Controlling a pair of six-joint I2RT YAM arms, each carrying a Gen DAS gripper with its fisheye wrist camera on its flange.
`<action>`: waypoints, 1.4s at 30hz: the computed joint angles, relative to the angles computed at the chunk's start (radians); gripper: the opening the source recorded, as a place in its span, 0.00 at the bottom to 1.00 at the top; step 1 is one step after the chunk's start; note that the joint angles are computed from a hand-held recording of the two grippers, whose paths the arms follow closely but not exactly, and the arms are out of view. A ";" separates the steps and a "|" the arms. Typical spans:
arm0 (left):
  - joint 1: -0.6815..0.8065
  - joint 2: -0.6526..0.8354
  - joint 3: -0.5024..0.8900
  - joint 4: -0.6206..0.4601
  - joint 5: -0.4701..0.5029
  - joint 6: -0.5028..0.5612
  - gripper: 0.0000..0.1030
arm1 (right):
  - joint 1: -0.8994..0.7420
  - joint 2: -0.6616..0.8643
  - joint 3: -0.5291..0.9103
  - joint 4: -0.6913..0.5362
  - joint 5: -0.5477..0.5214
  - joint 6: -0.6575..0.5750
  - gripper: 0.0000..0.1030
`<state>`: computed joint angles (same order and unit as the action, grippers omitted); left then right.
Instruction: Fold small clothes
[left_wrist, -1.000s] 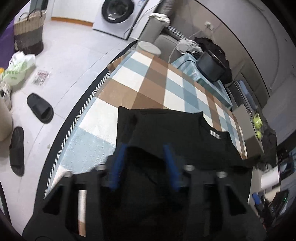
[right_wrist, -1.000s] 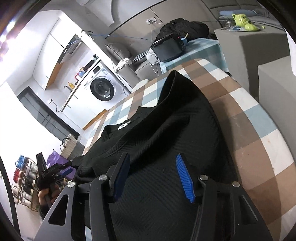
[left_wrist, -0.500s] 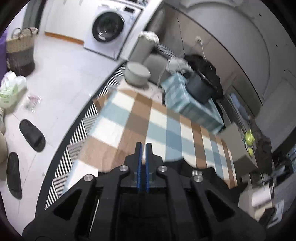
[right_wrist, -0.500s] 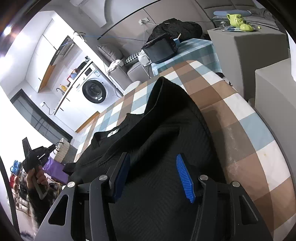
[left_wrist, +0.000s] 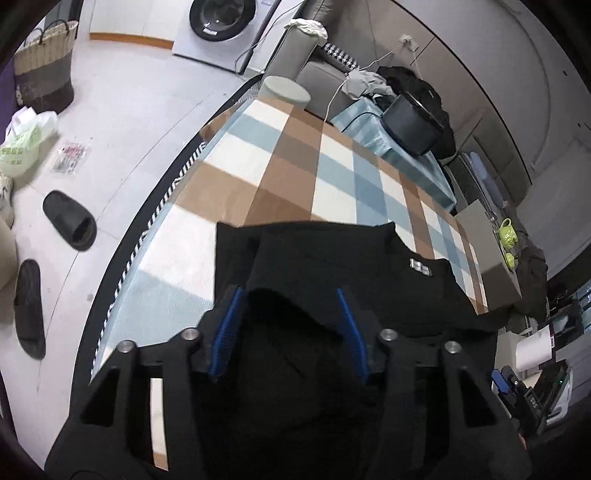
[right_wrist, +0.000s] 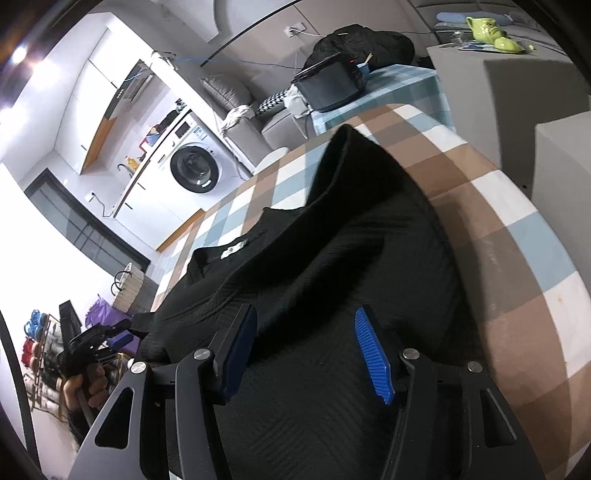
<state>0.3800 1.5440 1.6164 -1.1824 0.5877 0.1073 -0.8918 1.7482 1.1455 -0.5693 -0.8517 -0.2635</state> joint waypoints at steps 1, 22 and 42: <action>-0.012 -0.002 -0.007 0.029 -0.009 -0.015 0.24 | 0.002 -0.002 -0.002 0.006 0.001 0.002 0.55; -0.068 0.237 0.414 -0.095 -0.019 -0.097 0.48 | 0.020 0.054 0.073 0.085 0.033 0.118 0.55; -0.078 0.213 0.316 0.078 0.054 -0.225 0.04 | 0.051 0.049 0.067 0.087 0.060 0.124 0.56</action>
<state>0.3015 1.7575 1.9320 -1.1043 0.6421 -0.1176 -0.8406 1.7968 1.2122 -0.4824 -0.7921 -0.1393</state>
